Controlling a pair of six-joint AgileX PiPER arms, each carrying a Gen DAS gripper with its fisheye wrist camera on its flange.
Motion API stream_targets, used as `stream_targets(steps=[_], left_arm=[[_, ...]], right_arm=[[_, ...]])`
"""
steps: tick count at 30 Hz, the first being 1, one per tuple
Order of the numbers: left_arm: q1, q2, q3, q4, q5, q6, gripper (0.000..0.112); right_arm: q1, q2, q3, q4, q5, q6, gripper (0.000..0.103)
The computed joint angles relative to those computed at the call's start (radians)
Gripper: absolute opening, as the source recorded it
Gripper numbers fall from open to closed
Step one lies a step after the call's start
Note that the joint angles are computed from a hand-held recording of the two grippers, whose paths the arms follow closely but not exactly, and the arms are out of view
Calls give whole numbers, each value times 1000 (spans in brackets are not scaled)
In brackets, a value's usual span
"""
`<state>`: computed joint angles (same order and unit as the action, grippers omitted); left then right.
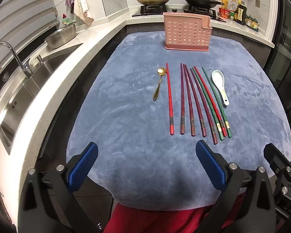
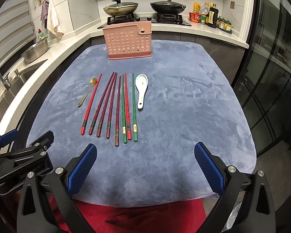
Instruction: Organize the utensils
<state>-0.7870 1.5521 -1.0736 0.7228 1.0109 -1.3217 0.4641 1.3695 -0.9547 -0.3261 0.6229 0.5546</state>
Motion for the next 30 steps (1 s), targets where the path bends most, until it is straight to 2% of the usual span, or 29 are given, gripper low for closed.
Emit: stream_targets(steps=[6, 13, 17, 23, 28, 30], left_arm=[[42, 24, -18, -13, -23, 38, 96], [124, 75, -45, -39, -76, 85, 96], [214, 117, -60, -75, -145, 127, 96], [298, 190, -102, -63, -186, 143, 96], [356, 245, -149, -91, -216, 182, 96], [367, 268, -170, -100, -221, 198, 96]], right_arm=[[-21, 20, -22, 17, -5, -26, 96], [-102, 123, -88, 102, -65, -105, 96], [-137, 220, -166, 163, -82, -176, 91], [-150, 372, -301, 223, -68, -257, 84], [-151, 468, -388, 258, -60, -294, 71], [-156, 505, -425, 280, -51, -313, 63]])
